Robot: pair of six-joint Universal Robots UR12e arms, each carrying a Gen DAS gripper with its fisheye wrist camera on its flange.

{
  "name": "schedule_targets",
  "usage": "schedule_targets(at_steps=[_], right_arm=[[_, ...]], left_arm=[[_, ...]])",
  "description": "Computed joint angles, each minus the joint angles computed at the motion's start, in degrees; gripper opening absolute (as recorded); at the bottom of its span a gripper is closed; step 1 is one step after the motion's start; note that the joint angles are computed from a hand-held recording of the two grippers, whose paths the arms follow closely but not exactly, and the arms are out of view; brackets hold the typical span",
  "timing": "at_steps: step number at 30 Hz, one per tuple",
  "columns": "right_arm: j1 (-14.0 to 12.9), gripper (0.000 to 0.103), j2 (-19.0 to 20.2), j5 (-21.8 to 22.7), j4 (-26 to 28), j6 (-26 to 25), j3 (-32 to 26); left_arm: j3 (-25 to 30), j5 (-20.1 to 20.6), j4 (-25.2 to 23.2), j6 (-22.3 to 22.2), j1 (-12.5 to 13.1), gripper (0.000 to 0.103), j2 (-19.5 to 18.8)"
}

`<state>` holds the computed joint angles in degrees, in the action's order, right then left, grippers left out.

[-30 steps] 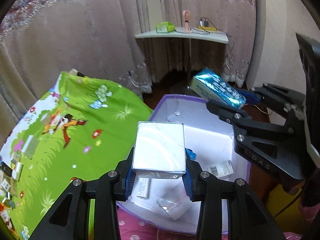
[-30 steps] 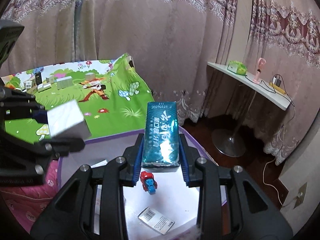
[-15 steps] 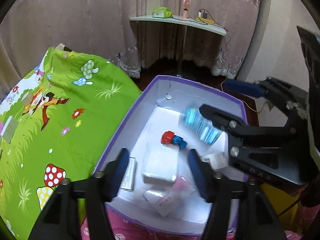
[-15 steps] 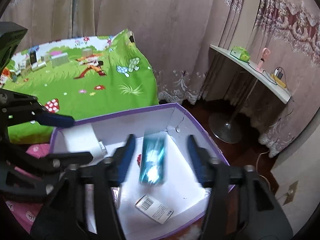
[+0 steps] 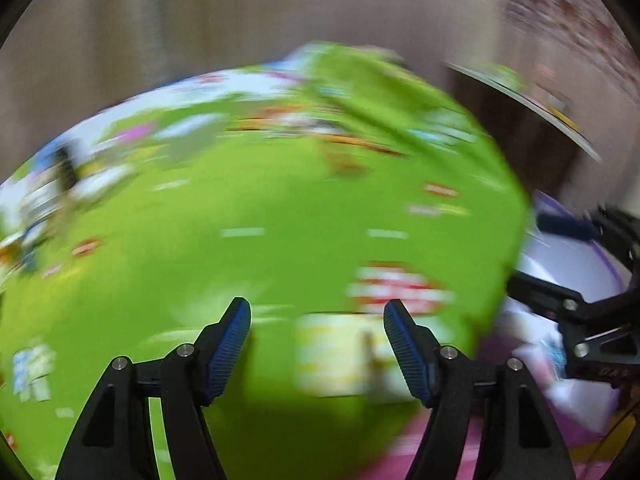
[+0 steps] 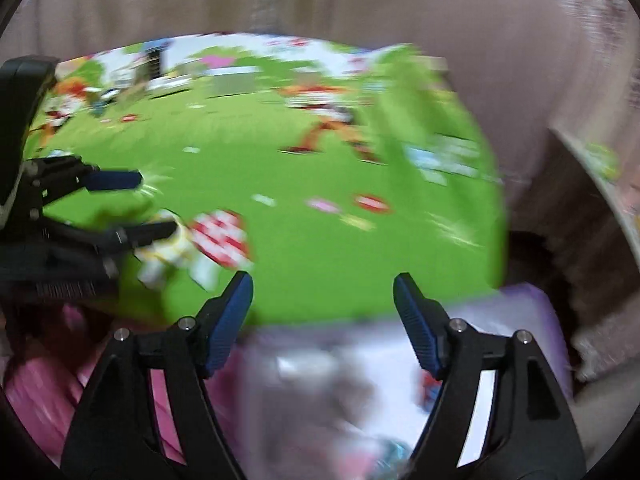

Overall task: Organize rigid objects
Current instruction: 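Move the right tool to the bed and grasp the white rectangular box, then grasp the white plastic handled holder with the left tool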

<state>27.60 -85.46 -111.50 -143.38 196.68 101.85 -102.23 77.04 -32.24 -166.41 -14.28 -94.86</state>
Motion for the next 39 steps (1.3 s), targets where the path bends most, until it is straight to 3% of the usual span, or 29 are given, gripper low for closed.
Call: schedule_targets(at_steps=[2, 5, 6, 10, 13, 17, 21, 23, 25, 26, 27, 28, 31, 35, 37, 39], right_arm=[[-0.9, 0.076, 4.0, 5.0, -1.1, -2.9, -3.8], [-2.5, 0.076, 9.5, 10.9, -0.1, -1.6, -10.1], [-3.2, 0.076, 11.5, 14.1, -0.5, 0.6, -12.4], [-4.7, 0.076, 19.3, 18.8, -0.1, 11.7, -22.7], [-5.1, 0.076, 24.8, 18.4, 0.1, 21.9, -30.5], [-5.1, 0.077, 30.9, 15.9, 5.0, 32.6, -40.4], [-4.2, 0.082, 36.7, 8.6, 19.4, 36.2, -51.7], [-3.6, 0.083, 38.6, 4.6, 23.8, 32.3, -55.4], [-3.4, 0.079, 38.4, 4.1, 23.3, 26.9, -54.9], [-3.3, 0.066, 37.8, 3.8, 21.8, 22.7, -53.5], [-3.2, 0.045, 36.8, 4.1, 19.4, 17.4, -51.3], [-3.3, 0.040, 35.5, 5.0, 17.2, 12.6, -48.8], [-4.3, 0.040, 30.3, 11.7, 10.4, -0.2, -39.6], [-3.9, 0.040, 25.0, 14.6, 4.4, -14.1, -30.5], [-3.6, 0.040, 22.9, 16.1, 2.1, -17.3, -27.0], [-3.3, 0.040, 21.9, 16.6, 0.0, -17.5, -24.8]], left_arm=[[-0.4, 4.7, 3.5, -1.8, 2.6, 0.073, -0.5], [-0.1, 11.4, 6.0, -4.5, 6.3, 0.075, -1.9], [0.1, 13.1, 6.2, -5.6, 7.5, 0.075, -2.3], [0.2, 15.7, 5.5, -9.6, 11.2, 0.075, -3.0], [0.0, 11.7, 2.3, -15.5, 13.7, 0.075, -2.3], [-0.3, 10.6, 2.1, -18.2, 14.4, 0.078, -2.0], [-0.9, 9.4, 2.0, -17.9, 14.5, 0.085, -1.4], [-0.7, 8.2, 2.2, -17.9, 14.9, 0.086, -1.7], [-0.8, 7.2, 2.4, -18.2, 15.2, 0.087, -1.6], [-0.8, 6.8, 2.5, -18.3, 15.2, 0.087, -1.7], [-1.0, 5.9, 2.8, -18.5, 15.6, 0.087, -1.6], [-1.1, 5.3, 3.0, -18.8, 15.7, 0.087, -1.5], [-1.0, 4.8, 3.0, -18.8, 15.9, 0.089, -1.6], [0.2, 7.0, 1.0, -17.5, 14.9, 0.092, -2.2], [1.8, 8.4, -1.1, -15.5, 14.4, 0.093, -3.2], [4.1, 10.4, -2.5, -14.0, 14.2, 0.093, -4.8]])
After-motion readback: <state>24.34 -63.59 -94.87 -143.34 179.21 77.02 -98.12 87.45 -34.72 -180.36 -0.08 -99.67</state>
